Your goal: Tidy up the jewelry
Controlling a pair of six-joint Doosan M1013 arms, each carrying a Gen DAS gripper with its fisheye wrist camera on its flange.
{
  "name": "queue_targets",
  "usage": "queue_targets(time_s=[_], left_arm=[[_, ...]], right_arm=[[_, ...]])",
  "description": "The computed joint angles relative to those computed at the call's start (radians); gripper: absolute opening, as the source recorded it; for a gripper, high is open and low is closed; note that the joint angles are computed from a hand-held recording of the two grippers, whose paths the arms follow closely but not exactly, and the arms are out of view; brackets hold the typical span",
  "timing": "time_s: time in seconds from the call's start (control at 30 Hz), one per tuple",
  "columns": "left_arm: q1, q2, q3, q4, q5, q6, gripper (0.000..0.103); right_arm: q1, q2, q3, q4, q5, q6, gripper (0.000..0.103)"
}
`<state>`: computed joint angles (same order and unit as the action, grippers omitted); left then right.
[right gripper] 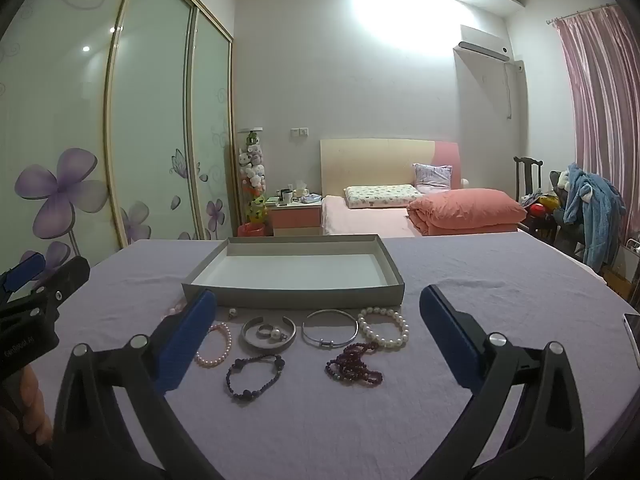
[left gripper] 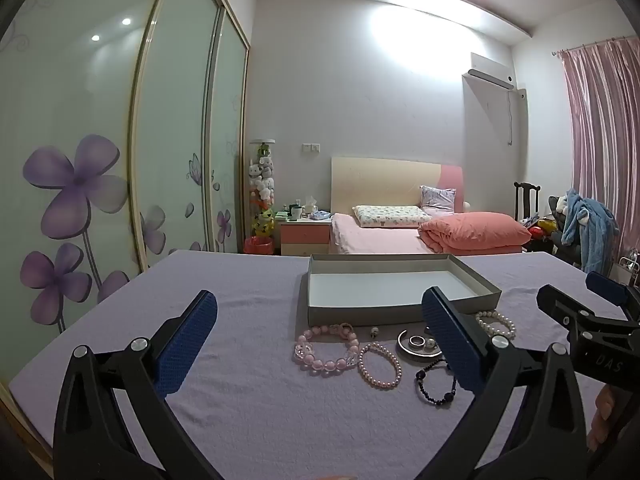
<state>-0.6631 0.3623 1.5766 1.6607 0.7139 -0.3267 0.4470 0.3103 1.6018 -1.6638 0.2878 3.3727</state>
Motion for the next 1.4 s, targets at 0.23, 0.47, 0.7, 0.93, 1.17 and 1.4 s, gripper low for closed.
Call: queue_targets(time_s=[0.23, 0.47, 0.7, 0.93, 1.17, 1.4], left_arm=[[0.0, 0.0, -0.001, -0.004, -0.001, 0.003, 0.101], [0.001, 0.0, 0.0, -0.003, -0.005, 0.003, 0.101], [0.0, 0.0, 0.0, -0.004, -0.002, 0.001, 0.101], [0.0, 0.0, -0.001, -0.003, -0.002, 0.001, 0.101], [0.0, 0.0, -0.001, -0.004, -0.001, 0.002, 0.101], [0.0, 0.0, -0.001, -0.004, -0.001, 0.002, 0.101]], right_arm=[[0.0, 0.0, -0.001, 0.014, 0.001, -0.015, 0.099], [0.0, 0.002, -0.003, 0.022, 0.0, -0.021, 0.099], [0.001, 0.0, -0.001, 0.011, 0.001, -0.012, 0.099], [0.0, 0.0, -0.001, 0.012, 0.001, -0.013, 0.099], [0.001, 0.001, -0.002, 0.014, 0.001, -0.014, 0.099], [0.001, 0.001, -0.003, 0.017, 0.002, -0.017, 0.099]])
